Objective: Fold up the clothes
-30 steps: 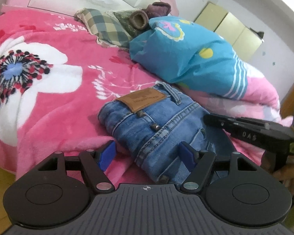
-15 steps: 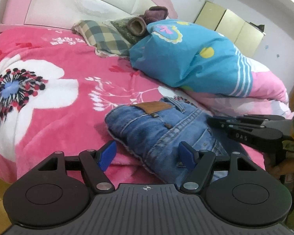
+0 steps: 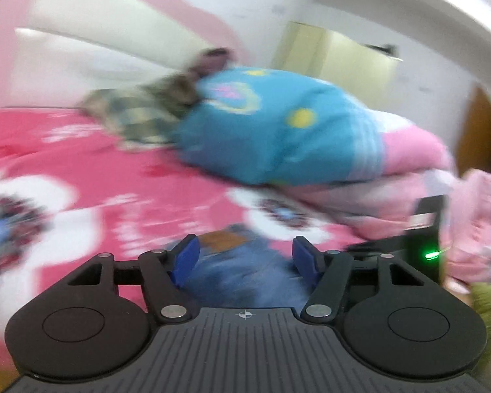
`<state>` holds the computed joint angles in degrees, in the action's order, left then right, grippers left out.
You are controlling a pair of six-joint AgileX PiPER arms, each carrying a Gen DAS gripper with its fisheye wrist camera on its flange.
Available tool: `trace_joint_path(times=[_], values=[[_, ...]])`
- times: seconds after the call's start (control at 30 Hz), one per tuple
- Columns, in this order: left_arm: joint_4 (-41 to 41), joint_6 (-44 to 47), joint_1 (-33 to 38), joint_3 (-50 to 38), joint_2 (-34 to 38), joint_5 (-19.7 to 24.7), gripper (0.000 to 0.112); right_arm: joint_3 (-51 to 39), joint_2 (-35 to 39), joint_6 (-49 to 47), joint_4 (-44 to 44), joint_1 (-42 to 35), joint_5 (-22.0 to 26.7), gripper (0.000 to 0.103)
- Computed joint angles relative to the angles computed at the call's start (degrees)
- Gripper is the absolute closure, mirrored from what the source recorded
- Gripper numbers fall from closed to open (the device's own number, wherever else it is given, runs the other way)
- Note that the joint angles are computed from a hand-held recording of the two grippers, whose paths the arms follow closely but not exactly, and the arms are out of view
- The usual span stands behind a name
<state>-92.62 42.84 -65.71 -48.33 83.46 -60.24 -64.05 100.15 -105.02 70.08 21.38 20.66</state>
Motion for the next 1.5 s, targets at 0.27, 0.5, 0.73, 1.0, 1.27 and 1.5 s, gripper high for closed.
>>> trace_joint_path(times=[0.27,0.5,0.73,1.0,1.27,1.5], values=[[-5.5,7.1,11.3,-6.4,7.4,12.7,0.066,-10.6,-2.4,24.0,-7.0,-17.5,23.2,0.095],[-3.7,5.2,8.4,-7.2,11.2,6.5,0.066,-13.0,-2.3,28.1,-14.7,-30.1,39.1,0.08],[-3.3,4.3,8.5,-7.8,12.6,4.9,0.067,-12.8,0.6,27.3,-19.1,-32.7,43.5,0.08],[-2.6,3.4,8.5,-7.5,12.9,4.7,0.067,-8.9,0.6,26.0,-21.6,-31.8,40.2,0.08],[-2.6,2.9,8.1,-7.6,13.3,3.8,0.07,6.1,-13.4,16.3,-20.2,-26.2,22.6,0.102],[-1.8,0.3,8.3,-6.3,12.5,3.6,0.078,8.8,-18.7,11.5,-17.7,-23.4,13.4,0.102]])
